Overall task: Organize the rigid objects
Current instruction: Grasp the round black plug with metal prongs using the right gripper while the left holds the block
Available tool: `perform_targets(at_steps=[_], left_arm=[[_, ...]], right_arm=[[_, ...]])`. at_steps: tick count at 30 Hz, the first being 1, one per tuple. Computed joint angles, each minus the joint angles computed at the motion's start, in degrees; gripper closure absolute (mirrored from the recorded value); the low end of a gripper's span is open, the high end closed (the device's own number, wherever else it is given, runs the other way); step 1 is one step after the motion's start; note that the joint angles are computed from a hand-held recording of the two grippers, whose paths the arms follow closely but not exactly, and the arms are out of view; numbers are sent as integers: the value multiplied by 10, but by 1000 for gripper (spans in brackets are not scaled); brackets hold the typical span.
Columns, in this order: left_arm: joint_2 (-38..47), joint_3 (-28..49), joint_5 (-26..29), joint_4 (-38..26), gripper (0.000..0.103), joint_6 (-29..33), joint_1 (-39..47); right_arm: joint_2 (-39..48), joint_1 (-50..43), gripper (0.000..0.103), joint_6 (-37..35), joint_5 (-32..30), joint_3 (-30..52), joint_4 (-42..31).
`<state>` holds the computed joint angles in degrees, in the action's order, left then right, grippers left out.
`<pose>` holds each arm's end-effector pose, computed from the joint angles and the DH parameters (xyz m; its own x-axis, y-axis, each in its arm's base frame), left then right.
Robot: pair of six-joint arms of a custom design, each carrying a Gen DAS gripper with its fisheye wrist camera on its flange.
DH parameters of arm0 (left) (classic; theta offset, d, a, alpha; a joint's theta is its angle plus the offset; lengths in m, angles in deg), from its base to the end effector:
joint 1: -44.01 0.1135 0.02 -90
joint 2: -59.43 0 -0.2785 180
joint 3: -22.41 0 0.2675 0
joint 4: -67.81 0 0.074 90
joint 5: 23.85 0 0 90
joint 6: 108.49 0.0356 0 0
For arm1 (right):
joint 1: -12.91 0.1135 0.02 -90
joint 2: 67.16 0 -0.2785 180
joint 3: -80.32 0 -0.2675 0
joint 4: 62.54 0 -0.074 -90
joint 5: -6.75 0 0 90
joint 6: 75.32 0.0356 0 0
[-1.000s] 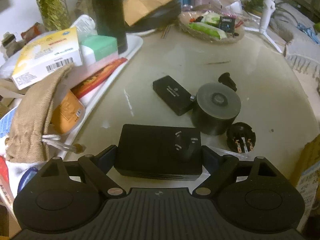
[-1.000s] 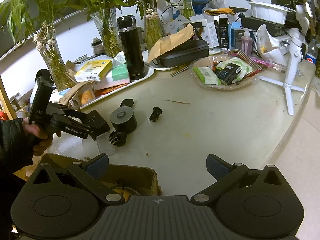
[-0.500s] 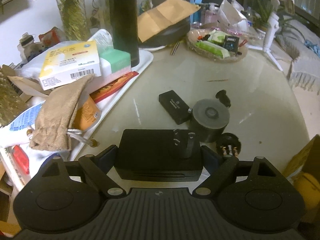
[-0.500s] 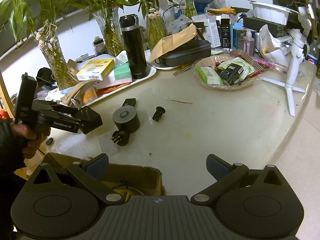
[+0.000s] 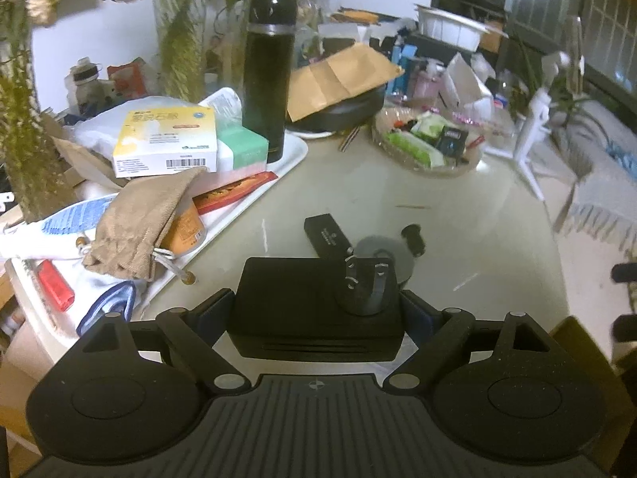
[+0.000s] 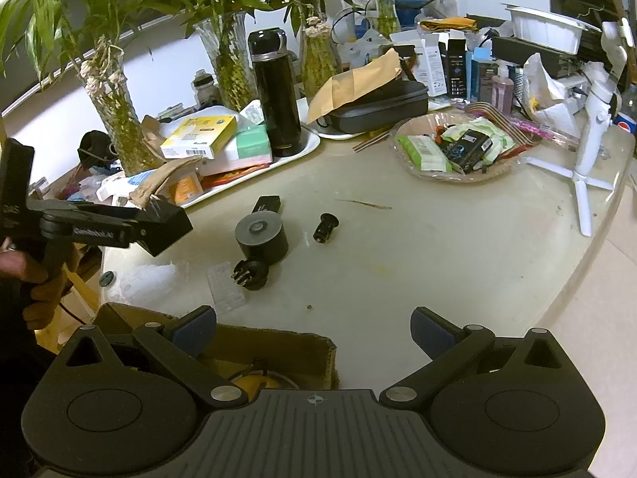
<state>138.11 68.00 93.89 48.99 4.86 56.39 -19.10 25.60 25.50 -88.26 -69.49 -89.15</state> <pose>0.2522 0.0384 0.1575 -0.6698 0.2121 -0.7116 0.3880 0.9171 -0.0918 0.1618 0.0396 0.1619 -0.7239 0.0287 -0.6893 -0.1463 0.9700 0.1940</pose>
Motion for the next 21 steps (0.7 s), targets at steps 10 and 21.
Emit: perform_targets(at_steps=[10, 21], left_arm=[[-118, -35, 5, -89, 15, 22, 15], [-249, -72, 16, -180, 15, 68, 62]], right_arm=[[35, 21, 0, -3, 4, 18, 6], [95, 71, 0, 6, 21, 53, 15]])
